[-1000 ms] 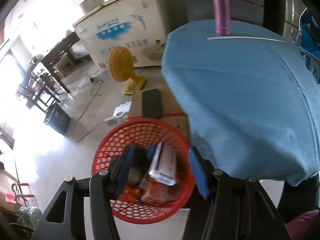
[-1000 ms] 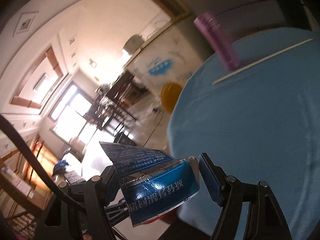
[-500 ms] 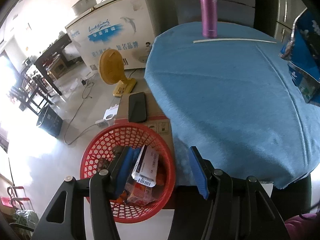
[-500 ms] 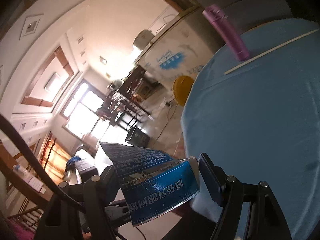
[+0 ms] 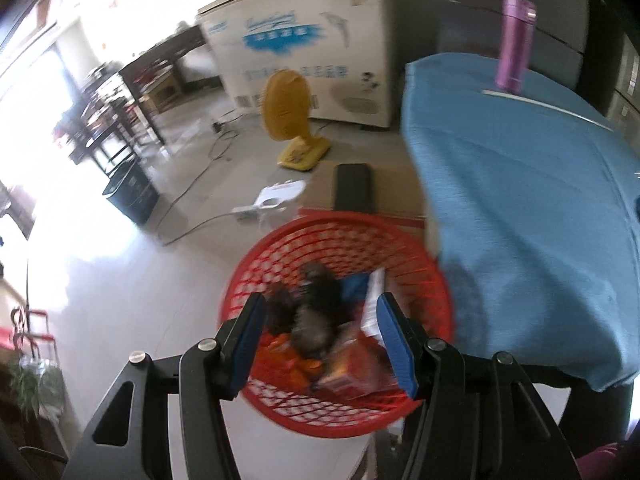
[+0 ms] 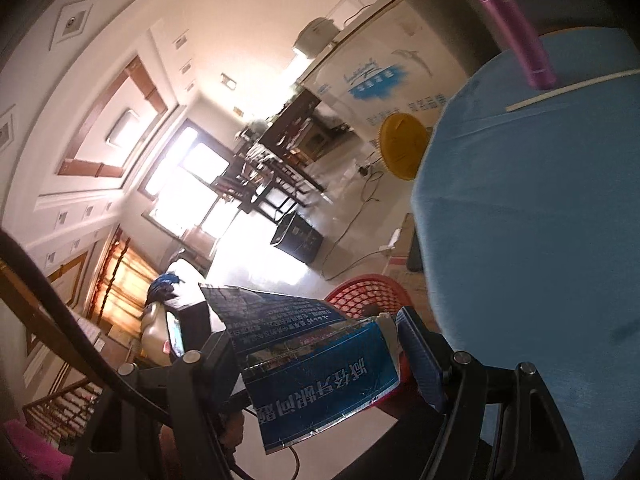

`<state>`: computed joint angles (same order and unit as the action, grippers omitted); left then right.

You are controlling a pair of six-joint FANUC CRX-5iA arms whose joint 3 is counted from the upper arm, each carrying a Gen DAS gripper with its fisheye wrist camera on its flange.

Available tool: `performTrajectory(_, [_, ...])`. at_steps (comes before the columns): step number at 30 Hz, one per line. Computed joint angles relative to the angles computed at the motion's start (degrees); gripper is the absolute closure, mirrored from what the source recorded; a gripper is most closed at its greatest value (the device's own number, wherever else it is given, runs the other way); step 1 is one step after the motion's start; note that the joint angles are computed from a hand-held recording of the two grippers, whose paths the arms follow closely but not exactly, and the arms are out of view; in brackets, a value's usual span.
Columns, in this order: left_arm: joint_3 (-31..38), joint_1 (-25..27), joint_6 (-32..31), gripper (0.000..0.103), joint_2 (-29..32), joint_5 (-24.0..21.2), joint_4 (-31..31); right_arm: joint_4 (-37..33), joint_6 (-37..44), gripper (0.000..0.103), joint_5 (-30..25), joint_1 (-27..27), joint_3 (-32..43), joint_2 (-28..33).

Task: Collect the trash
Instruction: 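Lower the blue carton into the basket and open the right tool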

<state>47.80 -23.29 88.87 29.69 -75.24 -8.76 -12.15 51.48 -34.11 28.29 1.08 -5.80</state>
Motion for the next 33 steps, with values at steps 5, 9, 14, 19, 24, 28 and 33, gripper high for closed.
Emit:
performTrajectory(5, [-0.4,2.2,2.3,0.045,-0.1,-0.2,-0.2,-5.7,5.9,0.027,-1.7,-0.7,2.9,2.0])
performTrajectory(9, [0.3,2.9,2.7,0.045,0.4,-0.4,-0.3,-9.2,9.8,0.027,-2.9,-1.2,5.2,3.8])
performTrajectory(14, [-0.7,3.3,3.2,0.045,-0.6,0.9,-1.2,-15.0,15.6,0.027,-6.5,-2.6,10.5,8.1])
performTrajectory(19, [-2.9,5.2,5.7,0.045,-2.1,1.1,-2.2,-21.9,19.6,0.022,-10.0,-4.6,17.0,15.0])
performTrajectory(24, [-4.1,6.7,6.8,0.045,-2.7,-0.3,-3.3,-25.9,20.5,0.021,-12.2,-5.1,22.5,20.7])
performTrajectory(28, [-3.9,7.2,7.0,0.045,-2.6,-0.7,-3.5,-28.1,20.9,0.021,-12.2,-5.4,24.4,22.8])
performTrajectory(33, [-2.3,6.9,6.9,0.045,-1.6,-1.3,-3.6,-27.5,19.1,0.018,-11.4,-5.3,25.5,23.9])
